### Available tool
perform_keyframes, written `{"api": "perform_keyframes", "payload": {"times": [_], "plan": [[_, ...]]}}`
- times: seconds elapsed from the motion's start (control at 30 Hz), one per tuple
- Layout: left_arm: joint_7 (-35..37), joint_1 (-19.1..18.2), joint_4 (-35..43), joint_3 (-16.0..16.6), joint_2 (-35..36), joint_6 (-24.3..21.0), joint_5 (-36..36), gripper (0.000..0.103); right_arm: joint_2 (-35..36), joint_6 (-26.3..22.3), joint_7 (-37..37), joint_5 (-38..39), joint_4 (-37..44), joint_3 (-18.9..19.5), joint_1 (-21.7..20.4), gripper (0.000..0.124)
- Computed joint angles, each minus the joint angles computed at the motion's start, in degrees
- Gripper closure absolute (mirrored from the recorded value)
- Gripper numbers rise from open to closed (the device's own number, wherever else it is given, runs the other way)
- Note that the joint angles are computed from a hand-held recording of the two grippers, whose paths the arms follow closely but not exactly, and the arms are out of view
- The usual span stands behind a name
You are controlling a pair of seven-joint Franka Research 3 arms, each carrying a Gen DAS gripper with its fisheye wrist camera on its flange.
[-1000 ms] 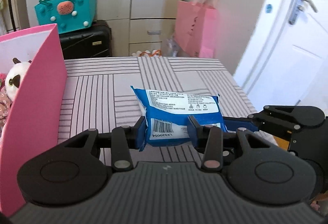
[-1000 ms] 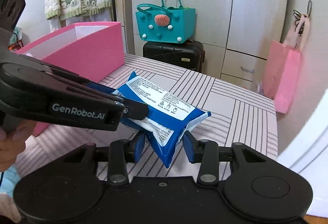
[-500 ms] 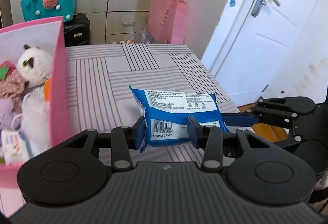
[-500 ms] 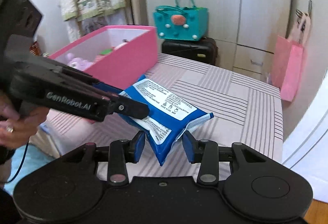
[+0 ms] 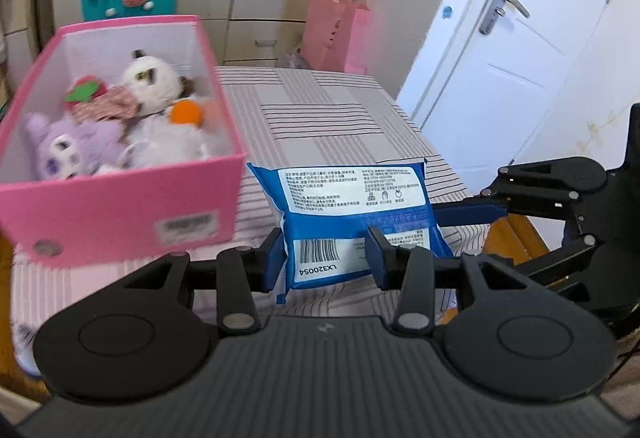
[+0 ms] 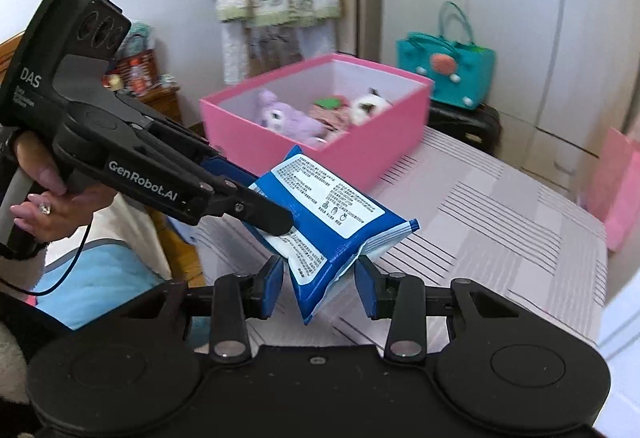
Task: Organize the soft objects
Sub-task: 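Lift the wet-wipes pack with both grippers and carry it over the pink box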
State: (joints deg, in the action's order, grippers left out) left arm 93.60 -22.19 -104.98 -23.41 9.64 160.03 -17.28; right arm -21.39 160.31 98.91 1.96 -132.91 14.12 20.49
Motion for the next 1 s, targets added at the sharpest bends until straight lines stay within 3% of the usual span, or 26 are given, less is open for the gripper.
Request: {"api": "perform_keyframes", "payload": {"times": [0.1, 0.27, 0.53, 0.8, 1.0], "plan": [[2.00, 1.21, -3.23, 0.10, -3.97, -1.09, -3.92, 0.062, 1.16, 0.17, -1.57, 1.67, 1.48, -0.55, 1.95, 0.078], [2.59, 0.40, -6.48, 3.13, -8.82, -2.59, -5.78, 0.062, 3.91, 2.04, -5.62, 4.89, 4.38, -1.54, 4.77, 0.078], [-4.98, -0.60, -9.41, 6.21, -11.68, 6.33, 4.51, 0.062, 10.54, 5.67, -9.23, 5.00, 12.20, -1.76, 5.10, 0.077], [-14.31, 1.39, -1.39, 7.36, -3.62, 10.81, 14.67, 0.062, 20.08, 9.13, -5.47, -3.54, 21.61, -2.72, 3.37, 0.076], [-23.69, 0.41, 10.76, 9.72, 6.99, 8.30, 27.04, 0.062, 28.39, 10.37, -5.89, -2.81, 28.99, -6.28, 4.71, 0.076]]}}
